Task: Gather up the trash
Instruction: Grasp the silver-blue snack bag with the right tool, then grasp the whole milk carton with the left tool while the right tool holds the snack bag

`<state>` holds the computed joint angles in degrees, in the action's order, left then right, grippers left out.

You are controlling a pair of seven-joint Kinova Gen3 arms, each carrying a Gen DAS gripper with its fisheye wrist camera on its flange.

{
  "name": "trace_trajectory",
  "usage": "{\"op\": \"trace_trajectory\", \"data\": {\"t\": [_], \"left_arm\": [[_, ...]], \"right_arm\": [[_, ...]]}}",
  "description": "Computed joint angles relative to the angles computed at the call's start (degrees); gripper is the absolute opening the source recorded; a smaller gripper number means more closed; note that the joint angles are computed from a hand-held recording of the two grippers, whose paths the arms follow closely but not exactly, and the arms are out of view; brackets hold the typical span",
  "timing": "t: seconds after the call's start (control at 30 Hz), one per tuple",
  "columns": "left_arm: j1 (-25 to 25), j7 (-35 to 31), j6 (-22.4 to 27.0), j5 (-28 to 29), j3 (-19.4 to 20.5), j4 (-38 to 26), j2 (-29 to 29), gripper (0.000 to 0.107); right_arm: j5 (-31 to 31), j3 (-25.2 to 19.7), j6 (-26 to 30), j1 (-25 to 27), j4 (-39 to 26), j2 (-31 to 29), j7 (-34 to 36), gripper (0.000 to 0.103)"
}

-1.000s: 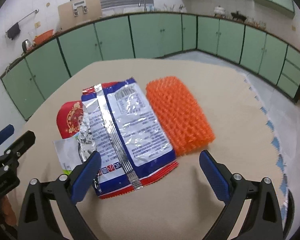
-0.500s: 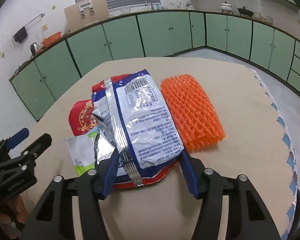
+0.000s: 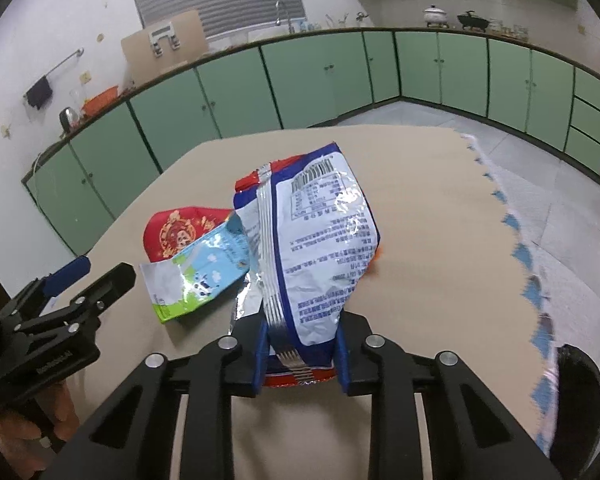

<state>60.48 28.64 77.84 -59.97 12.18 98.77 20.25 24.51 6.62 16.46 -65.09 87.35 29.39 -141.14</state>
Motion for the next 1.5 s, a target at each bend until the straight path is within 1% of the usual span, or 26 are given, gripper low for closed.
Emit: {"op": "trace_trajectory", "data": {"t": [0.1, 0.17, 0.27, 0.33, 0.4, 0.53, 0.67, 0.73, 0.9, 1.0, 1.03, 1.1, 1.17, 1.2, 1.23, 1.33, 1.5], "left_arm": [[-0.9, -1.6, -1.7, -0.2, -0.2, -1.4, 1.2, 0.088], [-1.8, -3.2, -3.2, 0.7, -0.7, -2.2, 1.8, 0.082], [-3.6, -5.1, -7.3, 2.9, -1.4, -2.4, 1.8, 0.066], [-4.2, -5.4, -9.6, 3.8, -1.9, -2.1, 1.4, 0.042], [-3.6, -4.9, -9.3, 3.9, -2.5, -2.3, 1.6, 0.038], [-1.7, -4.3, -6.8, 3.7, -2.8, -4.0, 2.6, 0.036], [0.2, -4.0, -4.8, 3.9, -2.6, -5.6, 3.2, 0.035], [1.6, -3.5, -3.7, 4.0, -2.5, -6.6, 3.9, 0.034], [3.4, -2.7, -2.8, 4.1, -2.9, -8.0, 5.1, 0.034], [3.6, -2.3, -3.8, 4.0, -3.1, -7.6, 5.0, 0.034], [2.9, -3.1, -4.5, 4.3, -2.5, -7.8, 5.1, 0.034], [3.3, -4.1, -4.4, 4.9, -3.0, -8.5, 5.3, 0.035], [2.8, -5.7, -4.8, 5.9, -3.0, -8.9, 5.2, 0.046], [2.6, -6.1, -5.4, 6.2, -3.1, -8.8, 5.1, 0.061], [2.4, -6.7, -5.7, 6.4, -3.2, -8.6, 4.8, 0.068], [2.1, -8.3, -5.7, 7.5, -3.4, -9.1, 5.4, 0.073], [0.4, -9.6, -8.8, 10.3, -3.7, -8.3, 5.6, 0.076]], "right_arm": [[1.4, 2.9, -0.5, -2.0, 1.9, -1.1, -2.0, 0.026], [2.4, 4.2, -0.8, -2.9, 2.7, -1.5, -3.4, 0.026], [2.9, 4.3, -0.7, -2.8, 3.1, -1.6, -4.8, 0.026], [3.3, 4.5, -0.8, -2.7, 3.5, -1.7, -5.6, 0.026], [3.6, 4.4, -0.9, -2.6, 3.9, -1.7, -6.2, 0.026], [4.2, 4.6, -1.0, -2.8, 4.5, -1.9, -7.5, 0.026], [5.1, 5.1, -0.8, -3.2, 5.1, -2.5, -8.7, 0.026], [5.6, 5.3, 0.4, -3.9, 4.0, -2.2, -9.9, 0.026], [8.3, 5.2, 1.6, -4.4, 4.9, -2.9, -13.1, 0.026], [10.0, 4.6, 2.2, -4.2, 5.6, -3.5, -15.0, 0.026], [10.5, 4.2, 2.6, -4.0, 5.6, -3.6, -15.5, 0.026], [11.7, 3.8, 2.6, -3.7, 6.3, -3.9, -16.9, 0.026], [12.8, 3.3, 2.4, -3.3, 7.0, -4.2, -18.0, 0.026], [13.1, 2.9, 2.3, -2.9, 7.1, -4.2, -18.3, 0.026], [13.3, 2.6, 2.2, -2.6, 7.1, -4.3, -18.6, 0.026], [14.3, 2.3, 1.7, -2.3, 7.5, -4.3, -19.5, 0.026], [15.0, 1.5, 2.2, -1.9, 7.2, -4.3, -20.1, 0.026]]}}
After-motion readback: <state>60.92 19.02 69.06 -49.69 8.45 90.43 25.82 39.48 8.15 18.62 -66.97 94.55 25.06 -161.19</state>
